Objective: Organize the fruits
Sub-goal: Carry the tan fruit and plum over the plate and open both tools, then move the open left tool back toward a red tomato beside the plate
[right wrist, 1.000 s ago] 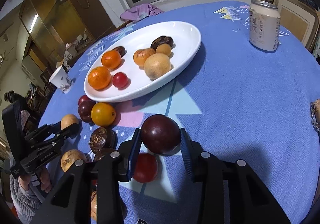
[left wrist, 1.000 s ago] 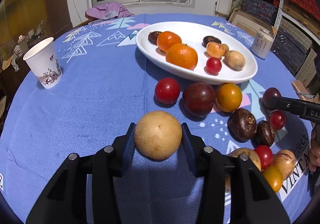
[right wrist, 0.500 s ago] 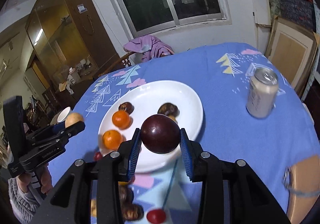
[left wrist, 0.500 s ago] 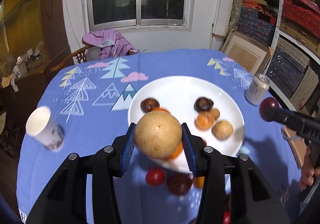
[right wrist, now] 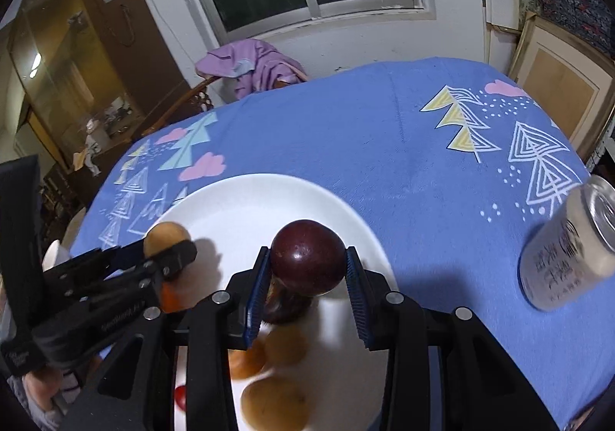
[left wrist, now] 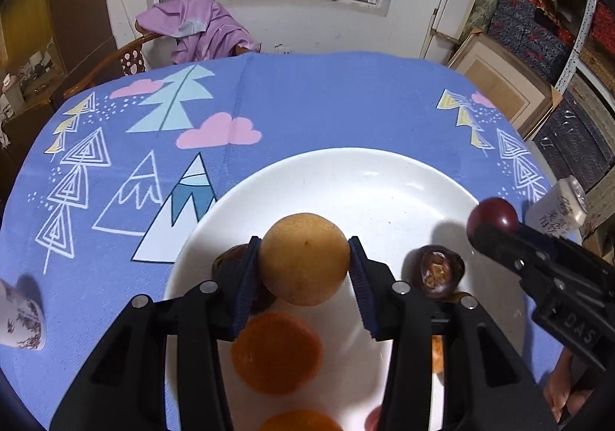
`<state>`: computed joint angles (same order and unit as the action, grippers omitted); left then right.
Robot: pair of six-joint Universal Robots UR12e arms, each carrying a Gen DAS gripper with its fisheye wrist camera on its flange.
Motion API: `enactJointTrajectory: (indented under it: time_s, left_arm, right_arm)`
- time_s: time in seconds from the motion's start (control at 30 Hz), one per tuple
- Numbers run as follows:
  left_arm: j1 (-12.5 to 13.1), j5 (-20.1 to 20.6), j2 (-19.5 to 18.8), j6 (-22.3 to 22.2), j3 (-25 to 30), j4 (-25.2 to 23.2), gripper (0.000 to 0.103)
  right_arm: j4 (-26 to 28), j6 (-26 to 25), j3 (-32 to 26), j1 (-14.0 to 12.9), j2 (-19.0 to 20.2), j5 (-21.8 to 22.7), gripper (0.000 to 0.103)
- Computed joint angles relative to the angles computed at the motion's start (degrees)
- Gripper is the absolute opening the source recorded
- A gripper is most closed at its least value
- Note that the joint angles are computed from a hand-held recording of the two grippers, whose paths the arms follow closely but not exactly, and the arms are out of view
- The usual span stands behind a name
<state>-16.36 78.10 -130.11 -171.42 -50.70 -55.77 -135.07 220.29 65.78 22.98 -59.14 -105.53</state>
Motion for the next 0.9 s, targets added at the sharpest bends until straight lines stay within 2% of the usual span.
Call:
enactJointTrajectory:
  time_s: [0.03,0.07,0.13,0.23,0.33,0.43,0.47,0.57,0.63,0.73,0.9]
  left_arm:
    - [-0.07,0.07,-0.22,-0.14,0.08,0.64,0.046]
    - [-0.13,0.28,-0.28,-0.08,0.11,0.96,0.055]
    - [-0.2,0.33,-0.06,-0.16,-0.3,2.11,0.065]
    - [0.01,-0.36,1.32,0.03,-2.29,4.44,0.067]
    - [0.69,-1.09,3.87,-0.75,-5.55,7.01,0.069]
    - [1.49,-0.29,7.58,-1.66,-10.9,11.71,0.081]
    - [1.82,0.17,9.06,-1.9,-13.26,13.77,0.085]
    - [3.17,1.04,14.25,-1.74,-21.87,19.89,0.088]
    - [4.0,1.19,17.18,-1.86,-27.13,22.71,0.089]
    - [5.28,-0.63,20.3,-2.71,-33.15,24.57,0.09]
    - [5.73,0.41,21.73,-3.14,-36.55,25.08,0.09]
  right_arm:
    - [0.93,0.15,-0.61,-0.18,0.46,0.04,0.039]
    - [1.59,0.39,-1.08,-0.42,0.9,0.46,0.039]
    - [1.73,1.18,-1.15,-0.65,1.21,1.24,0.042]
    - [-0.41,2.14,0.33,-0.55,0.44,1.04,0.05]
    - [-3.61,2.77,3.05,0.1,-1.81,-0.4,0.053]
    - [-7.37,3.22,6.62,1.21,-4.73,-1.68,0.063]
    - [-8.36,3.13,7.71,1.7,-5.57,-2.16,0.063]
    - [-11.58,3.25,11.77,3.51,-8.4,-3.41,0.065]
    - [-13.82,4.47,14.76,4.84,-10.16,-4.8,0.078]
    - [-15.86,6.13,18.06,6.51,-11.87,-6.97,0.079]
    - [-17.28,7.93,21.67,7.74,-13.65,-7.19,0.079]
